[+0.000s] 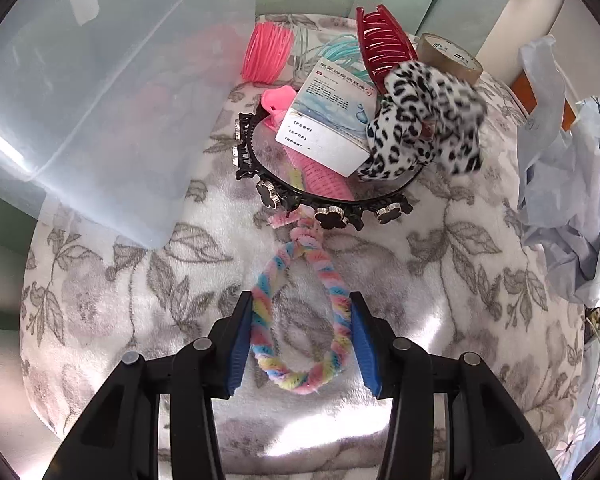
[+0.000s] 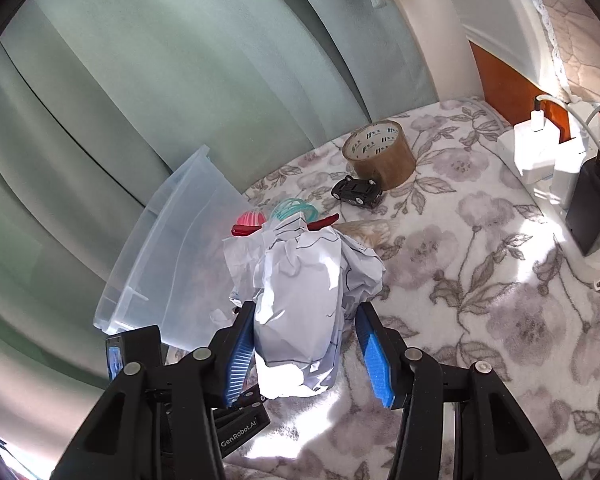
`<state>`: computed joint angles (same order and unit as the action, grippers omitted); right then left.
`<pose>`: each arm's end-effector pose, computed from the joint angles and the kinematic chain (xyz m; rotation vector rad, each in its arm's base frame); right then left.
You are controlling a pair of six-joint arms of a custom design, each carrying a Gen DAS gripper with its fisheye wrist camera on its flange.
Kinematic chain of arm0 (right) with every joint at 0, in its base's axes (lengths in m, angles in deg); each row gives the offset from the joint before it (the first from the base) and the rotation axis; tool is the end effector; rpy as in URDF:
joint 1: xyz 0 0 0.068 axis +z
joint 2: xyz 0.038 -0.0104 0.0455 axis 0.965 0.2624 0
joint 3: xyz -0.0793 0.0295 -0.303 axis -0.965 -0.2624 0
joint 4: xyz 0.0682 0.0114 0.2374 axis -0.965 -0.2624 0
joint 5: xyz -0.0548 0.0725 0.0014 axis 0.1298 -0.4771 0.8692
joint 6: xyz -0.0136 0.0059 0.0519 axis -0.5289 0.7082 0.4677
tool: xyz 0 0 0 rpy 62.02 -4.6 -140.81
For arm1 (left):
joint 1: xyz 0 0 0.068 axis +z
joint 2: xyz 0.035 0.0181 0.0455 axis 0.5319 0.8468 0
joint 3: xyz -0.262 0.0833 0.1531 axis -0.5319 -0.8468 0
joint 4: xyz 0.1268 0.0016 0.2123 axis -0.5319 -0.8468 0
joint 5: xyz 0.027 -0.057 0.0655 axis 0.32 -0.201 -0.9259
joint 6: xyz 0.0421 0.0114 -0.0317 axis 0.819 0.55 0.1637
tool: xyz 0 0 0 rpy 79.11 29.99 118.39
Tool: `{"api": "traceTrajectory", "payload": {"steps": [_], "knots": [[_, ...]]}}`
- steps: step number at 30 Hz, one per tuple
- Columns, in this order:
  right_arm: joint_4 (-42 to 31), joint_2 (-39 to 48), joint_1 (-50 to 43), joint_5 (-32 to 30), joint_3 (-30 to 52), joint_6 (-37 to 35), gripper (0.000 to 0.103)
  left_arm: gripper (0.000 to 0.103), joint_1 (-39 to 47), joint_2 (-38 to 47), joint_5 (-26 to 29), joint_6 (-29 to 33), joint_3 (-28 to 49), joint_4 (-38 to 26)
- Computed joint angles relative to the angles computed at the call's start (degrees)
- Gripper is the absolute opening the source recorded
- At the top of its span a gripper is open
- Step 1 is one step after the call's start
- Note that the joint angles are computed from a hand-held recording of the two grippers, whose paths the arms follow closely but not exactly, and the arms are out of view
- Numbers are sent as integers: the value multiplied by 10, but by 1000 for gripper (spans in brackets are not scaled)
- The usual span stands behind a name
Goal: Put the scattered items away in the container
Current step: 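Carry paper and rainbow ring into the clear box and open both grippers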
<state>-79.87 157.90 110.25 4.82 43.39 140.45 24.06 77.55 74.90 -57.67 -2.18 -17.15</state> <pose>0.2049 0.1285 0.2339 0.8029 2.1556 0.4485 0.3643 -0.0583 0.2344 0.7747 2.7393 -0.2146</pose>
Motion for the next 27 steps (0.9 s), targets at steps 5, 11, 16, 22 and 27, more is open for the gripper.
{"api": "traceTrajectory", "payload": {"steps": [5,11,16,22,27], "knots": [[-47,-17,30,36,27,12,53,48,17,0,22,17,-12,-10],[-98,-29,66,77,59,25,53,48,120,-60,78,132,-142,36],[-139,-36,92,108,89,30,53,48,145,-101,119,167,-136,2],[-193,-43,115,145,138,26,53,48,175,-122,196,178,-64,-38],[-205,-38,126,174,187,-20,53,48,222,-125,272,175,14,-67]]}}
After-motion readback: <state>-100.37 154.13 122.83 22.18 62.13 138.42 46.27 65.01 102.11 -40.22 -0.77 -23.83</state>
